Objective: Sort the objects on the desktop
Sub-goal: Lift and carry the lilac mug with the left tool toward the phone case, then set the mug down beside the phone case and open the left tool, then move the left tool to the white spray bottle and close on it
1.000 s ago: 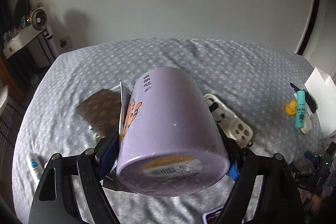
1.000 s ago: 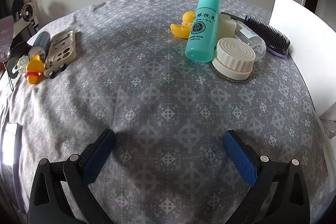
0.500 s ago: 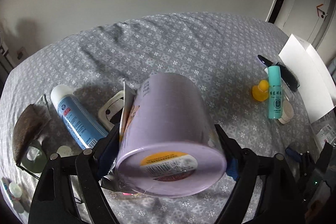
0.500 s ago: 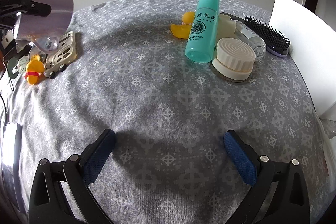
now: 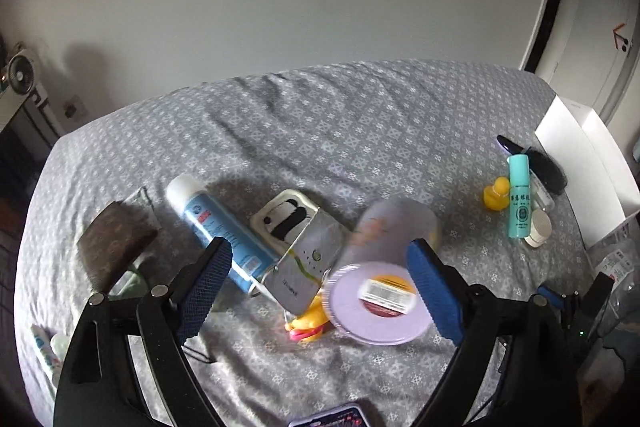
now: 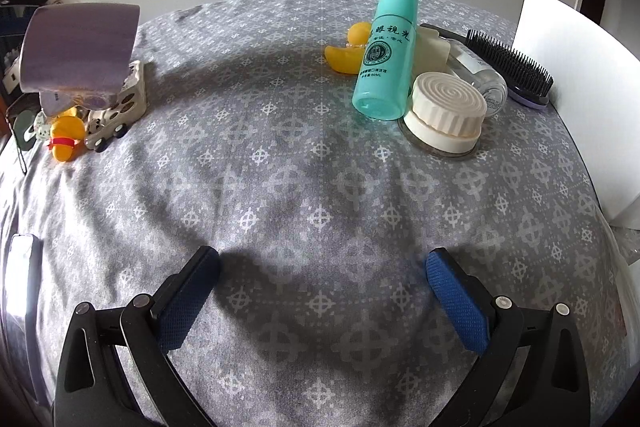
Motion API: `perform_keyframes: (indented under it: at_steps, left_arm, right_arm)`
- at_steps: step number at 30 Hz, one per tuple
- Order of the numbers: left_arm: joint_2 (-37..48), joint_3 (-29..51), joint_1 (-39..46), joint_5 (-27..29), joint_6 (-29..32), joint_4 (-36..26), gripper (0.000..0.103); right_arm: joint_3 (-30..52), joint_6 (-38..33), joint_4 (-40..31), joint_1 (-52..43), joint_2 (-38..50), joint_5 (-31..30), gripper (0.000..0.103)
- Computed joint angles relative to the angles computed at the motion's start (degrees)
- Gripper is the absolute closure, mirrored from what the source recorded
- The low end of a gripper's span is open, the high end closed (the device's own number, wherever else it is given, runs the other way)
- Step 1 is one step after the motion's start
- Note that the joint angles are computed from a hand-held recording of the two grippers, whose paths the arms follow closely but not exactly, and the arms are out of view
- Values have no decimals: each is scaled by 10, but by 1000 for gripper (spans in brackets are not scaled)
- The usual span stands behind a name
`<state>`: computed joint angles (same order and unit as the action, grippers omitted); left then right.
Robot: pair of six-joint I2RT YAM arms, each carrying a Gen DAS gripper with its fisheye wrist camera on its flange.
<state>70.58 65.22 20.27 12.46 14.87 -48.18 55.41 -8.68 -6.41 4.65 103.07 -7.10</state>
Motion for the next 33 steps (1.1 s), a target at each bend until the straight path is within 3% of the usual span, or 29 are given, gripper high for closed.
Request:
perform_keyframes:
  at_steps: [5, 9, 12, 16, 21, 29, 33]
  left_arm:
    - [-18, 32, 180, 70, 81, -48, 13]
    - [30, 78, 354, 106, 159, -78, 13]
    - [88, 111, 470, 121, 184, -71, 13]
    - [167, 141, 572, 94, 170, -21, 13]
    - [294, 212, 620, 55, 130, -38, 13]
    - [374, 207, 632, 47, 103, 2, 13]
    - [426, 255, 619, 45, 78, 5, 13]
  right_arm:
    - [3, -1, -2, -2, 1, -2, 0]
    - [5, -1, -4, -2, 1, -1, 0]
    - [5, -2, -6, -2, 0, -2, 0]
    - [6, -2, -6, -2, 1, -2, 0]
    - [6, -2, -5, -2, 1, -2, 0]
    - [4, -2, -4, -2, 0, -2, 0]
    - [3, -2, -4, -2, -1, -2, 0]
